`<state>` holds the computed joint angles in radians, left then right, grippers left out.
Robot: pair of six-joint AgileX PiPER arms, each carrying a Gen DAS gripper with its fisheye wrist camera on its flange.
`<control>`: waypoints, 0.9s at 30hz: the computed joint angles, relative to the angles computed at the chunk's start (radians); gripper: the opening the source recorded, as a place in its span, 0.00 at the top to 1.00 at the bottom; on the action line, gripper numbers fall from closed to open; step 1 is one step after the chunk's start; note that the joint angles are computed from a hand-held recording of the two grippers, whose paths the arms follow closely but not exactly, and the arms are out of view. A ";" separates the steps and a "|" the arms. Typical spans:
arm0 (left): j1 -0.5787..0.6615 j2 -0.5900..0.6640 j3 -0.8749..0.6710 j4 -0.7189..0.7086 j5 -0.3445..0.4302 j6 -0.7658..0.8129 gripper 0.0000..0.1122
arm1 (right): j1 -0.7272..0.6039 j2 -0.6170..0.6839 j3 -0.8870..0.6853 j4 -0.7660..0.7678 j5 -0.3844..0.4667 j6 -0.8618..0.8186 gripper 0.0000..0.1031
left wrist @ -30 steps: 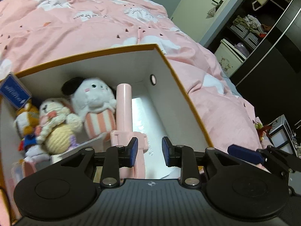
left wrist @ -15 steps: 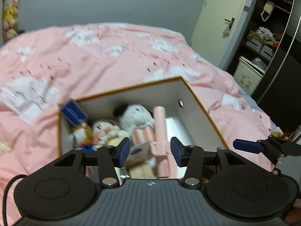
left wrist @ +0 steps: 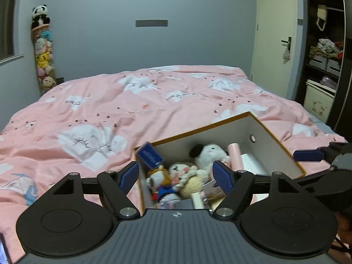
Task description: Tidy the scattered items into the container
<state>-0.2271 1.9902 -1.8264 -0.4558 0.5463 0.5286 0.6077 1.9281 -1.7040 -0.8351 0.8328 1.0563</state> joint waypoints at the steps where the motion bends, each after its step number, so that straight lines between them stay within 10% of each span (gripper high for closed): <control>1: 0.005 -0.004 0.013 -0.006 -0.010 0.008 0.23 | 0.011 0.005 -0.006 -0.026 0.005 0.019 0.08; 13: 0.030 -0.011 0.087 0.060 -0.045 -0.057 0.21 | 0.058 0.076 -0.087 -0.090 0.081 0.072 0.07; 27: 0.041 0.129 -0.082 0.189 0.203 -0.258 0.21 | 0.057 0.145 -0.129 -0.026 0.118 -0.031 0.07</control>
<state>-0.1862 2.1190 -1.9080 -0.2673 0.7498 0.2702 0.6644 2.0730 -1.8333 -0.8607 0.9506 1.0253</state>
